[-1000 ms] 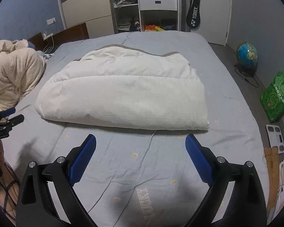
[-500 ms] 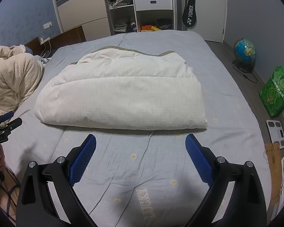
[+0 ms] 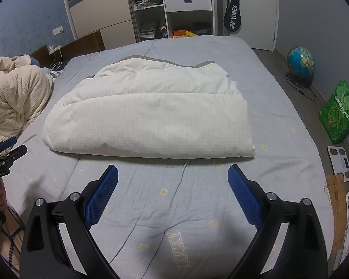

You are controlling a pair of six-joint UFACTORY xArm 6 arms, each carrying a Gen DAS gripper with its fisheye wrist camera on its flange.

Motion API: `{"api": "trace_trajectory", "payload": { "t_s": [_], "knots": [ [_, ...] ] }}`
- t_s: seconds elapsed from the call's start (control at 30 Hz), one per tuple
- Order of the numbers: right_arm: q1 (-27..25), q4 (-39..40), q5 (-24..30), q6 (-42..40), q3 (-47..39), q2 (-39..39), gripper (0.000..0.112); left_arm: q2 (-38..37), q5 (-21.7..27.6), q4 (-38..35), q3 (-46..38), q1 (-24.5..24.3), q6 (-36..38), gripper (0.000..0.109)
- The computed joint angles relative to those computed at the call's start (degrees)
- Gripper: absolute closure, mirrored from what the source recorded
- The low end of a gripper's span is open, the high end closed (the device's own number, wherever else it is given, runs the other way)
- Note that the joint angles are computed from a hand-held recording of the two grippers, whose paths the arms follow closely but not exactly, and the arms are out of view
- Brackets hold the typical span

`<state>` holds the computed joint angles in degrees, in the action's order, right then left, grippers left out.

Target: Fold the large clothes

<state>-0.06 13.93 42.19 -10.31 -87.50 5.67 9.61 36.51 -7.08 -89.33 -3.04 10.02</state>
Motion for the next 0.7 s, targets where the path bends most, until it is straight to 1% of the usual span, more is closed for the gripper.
{"api": "trace_trajectory", "payload": {
  "t_s": [0.7],
  "knots": [
    [0.0,-0.02,0.03,0.09,0.03,0.0,0.021,0.01,0.05,-0.36,-0.09,0.09,0.65,0.012]
  ]
}}
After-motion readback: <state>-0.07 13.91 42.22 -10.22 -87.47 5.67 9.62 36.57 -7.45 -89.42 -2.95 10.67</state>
